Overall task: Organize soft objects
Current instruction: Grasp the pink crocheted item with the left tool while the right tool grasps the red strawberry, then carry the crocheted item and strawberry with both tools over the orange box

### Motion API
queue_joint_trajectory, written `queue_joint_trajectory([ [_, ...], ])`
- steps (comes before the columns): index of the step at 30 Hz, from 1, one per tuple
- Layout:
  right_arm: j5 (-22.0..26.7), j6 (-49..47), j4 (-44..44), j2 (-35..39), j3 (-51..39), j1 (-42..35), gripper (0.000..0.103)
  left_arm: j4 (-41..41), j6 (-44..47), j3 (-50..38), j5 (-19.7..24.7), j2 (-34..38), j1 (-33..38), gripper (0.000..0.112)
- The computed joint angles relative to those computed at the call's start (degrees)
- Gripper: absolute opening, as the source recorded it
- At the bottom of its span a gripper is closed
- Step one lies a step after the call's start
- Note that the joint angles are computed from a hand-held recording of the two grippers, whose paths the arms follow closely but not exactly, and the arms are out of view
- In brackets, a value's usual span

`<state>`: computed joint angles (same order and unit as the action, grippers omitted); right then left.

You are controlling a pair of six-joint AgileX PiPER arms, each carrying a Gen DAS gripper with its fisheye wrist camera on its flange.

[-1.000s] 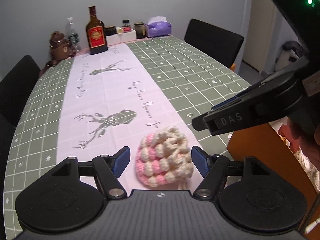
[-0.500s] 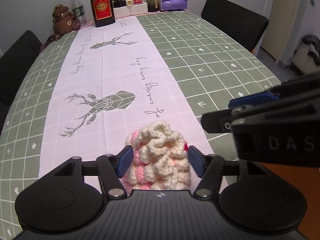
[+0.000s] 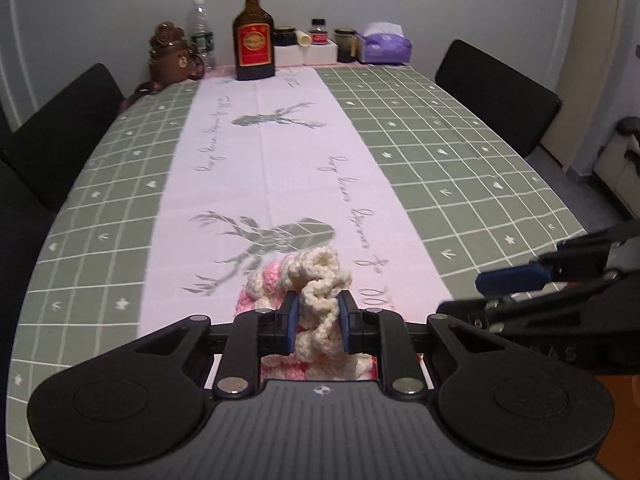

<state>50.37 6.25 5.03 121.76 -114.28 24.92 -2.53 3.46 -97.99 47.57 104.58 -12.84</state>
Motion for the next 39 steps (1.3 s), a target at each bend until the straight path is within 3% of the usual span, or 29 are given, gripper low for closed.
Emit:
queue_joint_trajectory([
  [12, 13.9, 2.0, -3.8, 15.0, -23.2, 4.4, 0.041, -0.9, 1.7, 2.2, -1.5, -0.1, 2.5, 0.023],
  [16, 16.9, 2.9, -6.9, 18.1, -27.9, 5.4, 0.045, -1.0, 1.7, 2.9, -1.8, -0.5, 2.6, 0.023],
  [22, 16.8, 3.0, -6.3, 18.8, -28.2, 5.5, 0.041, 1.8, 0.4, 4.5, -3.6, -1.6, 1.8, 0.023],
  [29, 9.1, 4.8, -9.1, 10.8, -16.1, 6.5, 0.041, 4.0, -1.5, 7.1, -5.5, -6.0, 1.6, 0.023],
  [39, -6.1, 13.7, -18.8, -8.6, 9.6, 10.9, 0.041, 9.7, -8.2, 16.8, -12.4, -20.3, -1.0, 0.023],
])
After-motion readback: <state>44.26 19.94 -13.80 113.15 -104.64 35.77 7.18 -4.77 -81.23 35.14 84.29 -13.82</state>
